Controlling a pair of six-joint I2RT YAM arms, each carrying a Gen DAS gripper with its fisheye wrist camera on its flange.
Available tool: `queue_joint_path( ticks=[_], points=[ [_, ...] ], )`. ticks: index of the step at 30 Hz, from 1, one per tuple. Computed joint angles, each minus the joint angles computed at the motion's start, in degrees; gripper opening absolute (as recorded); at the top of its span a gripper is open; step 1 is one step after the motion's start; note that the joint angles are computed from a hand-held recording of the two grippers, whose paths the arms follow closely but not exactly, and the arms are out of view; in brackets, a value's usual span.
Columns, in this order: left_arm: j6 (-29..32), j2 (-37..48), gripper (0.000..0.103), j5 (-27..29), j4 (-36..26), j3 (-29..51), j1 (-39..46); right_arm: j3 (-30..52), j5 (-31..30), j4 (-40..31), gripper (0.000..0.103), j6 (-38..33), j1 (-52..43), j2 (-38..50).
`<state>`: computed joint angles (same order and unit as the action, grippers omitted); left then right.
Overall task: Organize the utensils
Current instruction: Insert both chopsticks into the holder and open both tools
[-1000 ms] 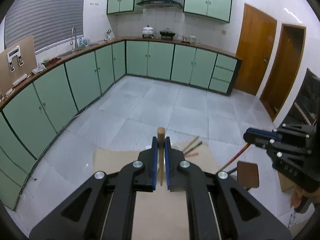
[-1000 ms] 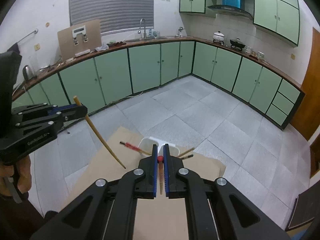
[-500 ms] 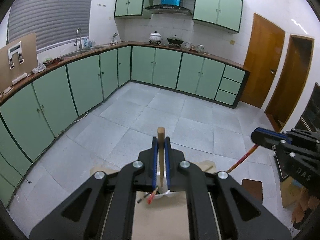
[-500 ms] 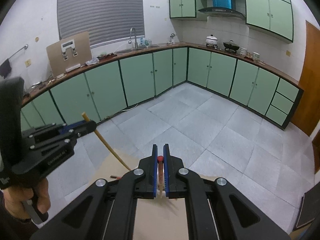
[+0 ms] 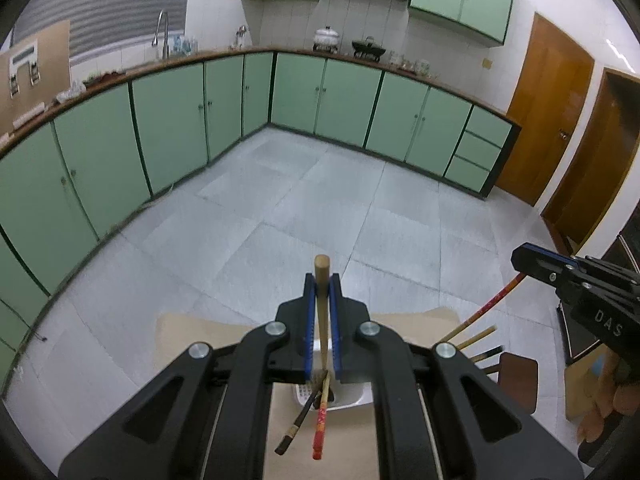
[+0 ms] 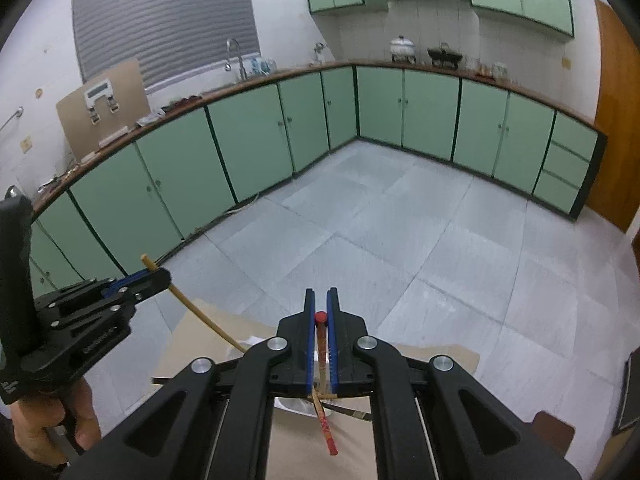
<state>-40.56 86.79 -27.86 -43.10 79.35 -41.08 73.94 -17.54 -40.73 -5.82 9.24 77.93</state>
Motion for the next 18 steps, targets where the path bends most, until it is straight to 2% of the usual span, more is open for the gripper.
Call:
queue_joint_path(
  ticks=[3,4,8,11,18],
  points=[
    [-0.33,-0.14,0.008,1.6,1.23,-2.87,1.08,-2.39,-1.81,1.71,0.007,0.04,-1.23,1.32],
    [-0.65,-0.29,0.008,1.52,1.32,-3.65,1.32,-3.26,-1.86,2.6,0.011,0.01,-1.58,1.19],
    [-1.46,-1.16,0.03,0.91,0.75,-4.5,1.7,-4.03,-2.5,2.65,0.025,-1.01,-2.52,0.86],
    [-1.92,-2.15,0.034,0.1,-0.58,-4.19,1.27,-4.49,-3.05,2.46,0.028,-1.09,-3.18,-0.3],
    [-3.77,-6.81,0.057,-3.85,-3.36,-5.63,-1.41,-6.99,-3.78,2.26,0.035,-2.29,-4.67,-5.31]
  ],
)
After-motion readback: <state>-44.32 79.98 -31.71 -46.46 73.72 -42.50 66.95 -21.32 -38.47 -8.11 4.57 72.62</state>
